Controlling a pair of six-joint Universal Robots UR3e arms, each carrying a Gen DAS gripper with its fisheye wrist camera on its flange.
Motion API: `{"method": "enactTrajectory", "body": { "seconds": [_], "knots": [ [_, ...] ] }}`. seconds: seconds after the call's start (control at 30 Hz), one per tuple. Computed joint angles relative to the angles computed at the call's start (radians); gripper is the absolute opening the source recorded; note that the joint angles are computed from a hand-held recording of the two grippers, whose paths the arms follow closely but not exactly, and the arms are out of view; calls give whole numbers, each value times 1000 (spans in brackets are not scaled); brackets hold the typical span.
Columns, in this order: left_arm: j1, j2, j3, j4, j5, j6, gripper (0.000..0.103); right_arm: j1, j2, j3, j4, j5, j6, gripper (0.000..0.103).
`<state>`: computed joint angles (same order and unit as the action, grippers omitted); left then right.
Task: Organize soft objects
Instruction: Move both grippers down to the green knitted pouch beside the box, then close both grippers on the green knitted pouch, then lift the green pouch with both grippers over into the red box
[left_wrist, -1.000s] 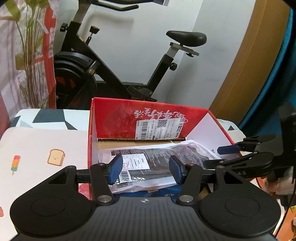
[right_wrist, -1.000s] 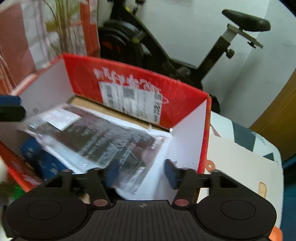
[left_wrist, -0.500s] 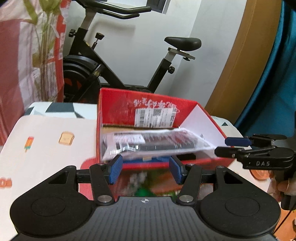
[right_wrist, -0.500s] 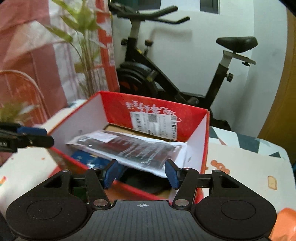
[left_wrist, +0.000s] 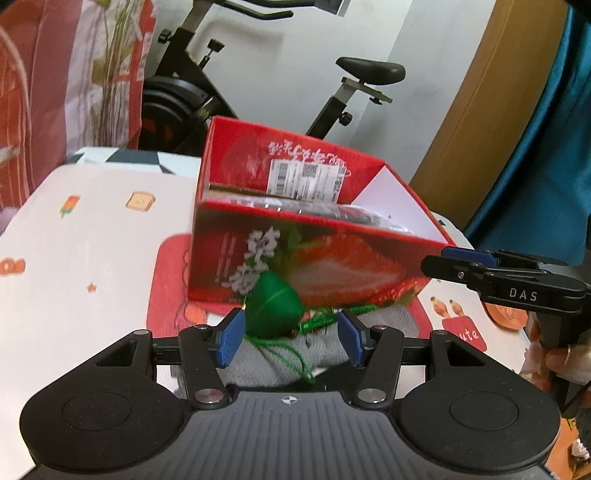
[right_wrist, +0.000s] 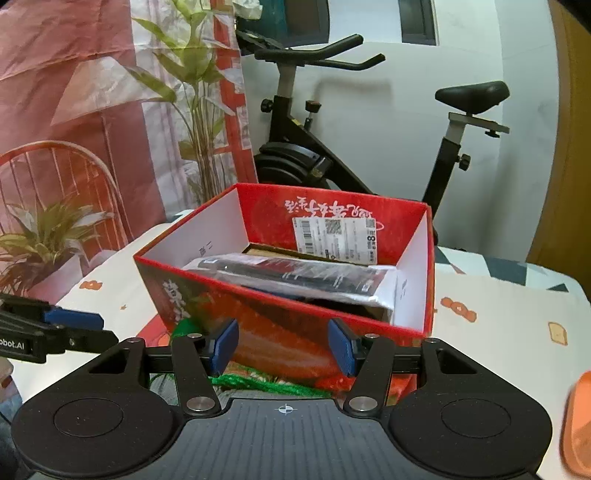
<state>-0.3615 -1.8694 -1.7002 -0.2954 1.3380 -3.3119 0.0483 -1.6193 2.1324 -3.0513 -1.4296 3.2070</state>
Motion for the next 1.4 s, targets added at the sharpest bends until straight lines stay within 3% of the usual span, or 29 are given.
{"method": "enactTrajectory", "body": {
  "seconds": [0.2, 0.33, 0.67, 1.03, 1.4],
  "knots": [
    [10, 7, -47, 17, -2, 3, 58, 39, 11, 63, -56, -19, 14, 45],
    [23, -19, -34, 15, -16, 0, 48, 68, 72, 67, -100, -25, 14, 43],
    [66, -145, 140, -72, -77, 2, 47, 138, 308, -66, -167, -17, 18, 42],
    [87, -303, 334, -156, -179, -18, 48, 193, 456, -246, -106, 24, -42, 42],
    [95, -380, 398, -170, -238, -20, 48, 198, 550, -357, -60, 48, 18, 43]
  ]
}}
